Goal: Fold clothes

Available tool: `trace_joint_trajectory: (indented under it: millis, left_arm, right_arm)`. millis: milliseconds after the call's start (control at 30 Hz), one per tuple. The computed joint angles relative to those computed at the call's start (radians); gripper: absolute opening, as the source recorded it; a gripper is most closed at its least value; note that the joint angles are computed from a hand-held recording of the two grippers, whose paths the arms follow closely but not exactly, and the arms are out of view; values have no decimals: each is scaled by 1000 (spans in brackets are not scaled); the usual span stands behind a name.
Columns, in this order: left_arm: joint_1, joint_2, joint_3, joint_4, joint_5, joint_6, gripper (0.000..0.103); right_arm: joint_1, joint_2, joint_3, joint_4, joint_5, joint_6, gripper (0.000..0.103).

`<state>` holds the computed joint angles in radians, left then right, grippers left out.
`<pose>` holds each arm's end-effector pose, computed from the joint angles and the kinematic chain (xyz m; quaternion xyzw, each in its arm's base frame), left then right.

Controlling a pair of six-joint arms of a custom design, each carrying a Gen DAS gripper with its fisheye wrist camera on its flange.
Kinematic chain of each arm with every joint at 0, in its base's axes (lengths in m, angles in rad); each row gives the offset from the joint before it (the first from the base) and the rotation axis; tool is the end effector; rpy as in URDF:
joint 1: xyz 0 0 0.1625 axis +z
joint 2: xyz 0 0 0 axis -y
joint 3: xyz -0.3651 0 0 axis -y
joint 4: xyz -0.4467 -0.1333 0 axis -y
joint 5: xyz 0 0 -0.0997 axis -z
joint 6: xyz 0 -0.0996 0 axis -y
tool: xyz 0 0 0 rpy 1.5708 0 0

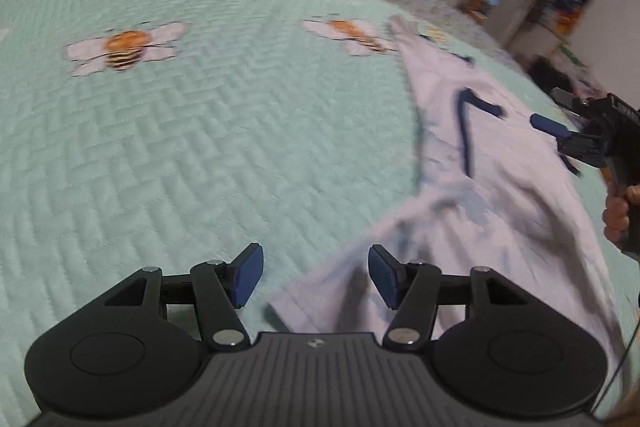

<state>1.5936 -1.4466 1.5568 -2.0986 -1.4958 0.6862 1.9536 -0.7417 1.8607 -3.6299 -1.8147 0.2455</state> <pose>0.1549 -0.6173 0.4253 0.3110 0.9268 -0.1815 0.1063 0.3259 -0.5168 0.0308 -0.0057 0.8866 -0.4611 0.0358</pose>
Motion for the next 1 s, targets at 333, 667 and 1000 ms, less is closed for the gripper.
trace_joint_trajectory:
  millis: [333,667,1000]
  left_arm:
    - [36,66,-123,171,-58,26,22]
    - [66,73,-149,197,-137,-156,41]
    - [93,85,-153,153,-139,-250,1]
  right_arm:
    - [254,8,201,-129,-346,368,57]
    - [364,167,205,-350,-487,618,57]
    - [380,168,239,-322,-509,703,57]
